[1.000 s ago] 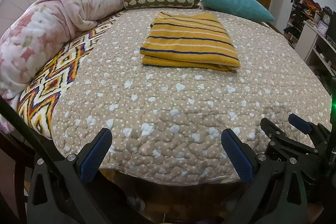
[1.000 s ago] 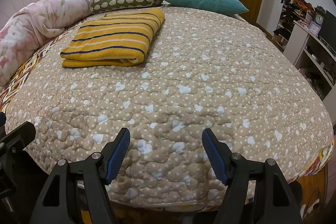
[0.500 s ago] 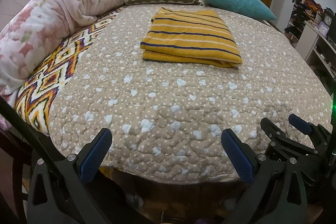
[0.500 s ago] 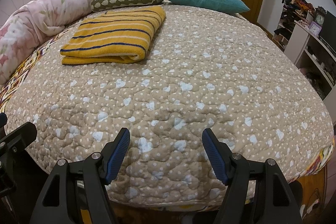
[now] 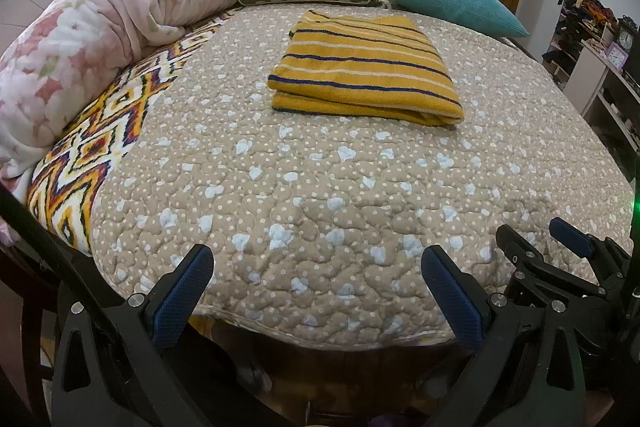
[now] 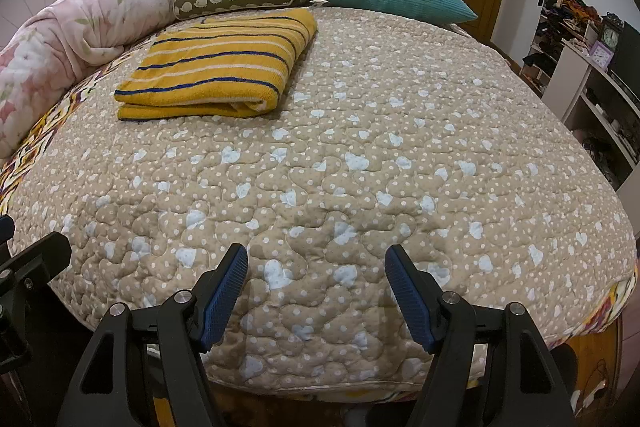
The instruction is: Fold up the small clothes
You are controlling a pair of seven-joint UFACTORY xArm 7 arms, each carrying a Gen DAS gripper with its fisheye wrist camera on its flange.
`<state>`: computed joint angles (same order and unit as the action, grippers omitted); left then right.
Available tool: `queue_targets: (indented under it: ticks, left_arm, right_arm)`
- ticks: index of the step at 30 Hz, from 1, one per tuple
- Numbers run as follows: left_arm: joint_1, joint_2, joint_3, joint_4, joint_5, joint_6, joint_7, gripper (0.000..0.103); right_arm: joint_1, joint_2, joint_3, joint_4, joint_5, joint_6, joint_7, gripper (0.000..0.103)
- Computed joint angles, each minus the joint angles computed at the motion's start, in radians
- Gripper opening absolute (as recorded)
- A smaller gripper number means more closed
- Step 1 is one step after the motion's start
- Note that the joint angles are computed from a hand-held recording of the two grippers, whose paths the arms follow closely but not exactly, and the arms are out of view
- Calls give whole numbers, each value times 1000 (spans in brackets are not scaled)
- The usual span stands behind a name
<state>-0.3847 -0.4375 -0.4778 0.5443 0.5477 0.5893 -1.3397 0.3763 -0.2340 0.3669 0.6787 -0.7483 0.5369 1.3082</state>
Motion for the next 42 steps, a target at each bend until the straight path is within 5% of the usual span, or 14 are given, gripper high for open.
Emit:
queue_targets:
  ticks: [42]
  left_arm:
    - [-3, 14, 18, -12, -5, -23, 13, 103]
  right_arm:
    - [0, 26, -18, -2, -8, -27, -28, 76]
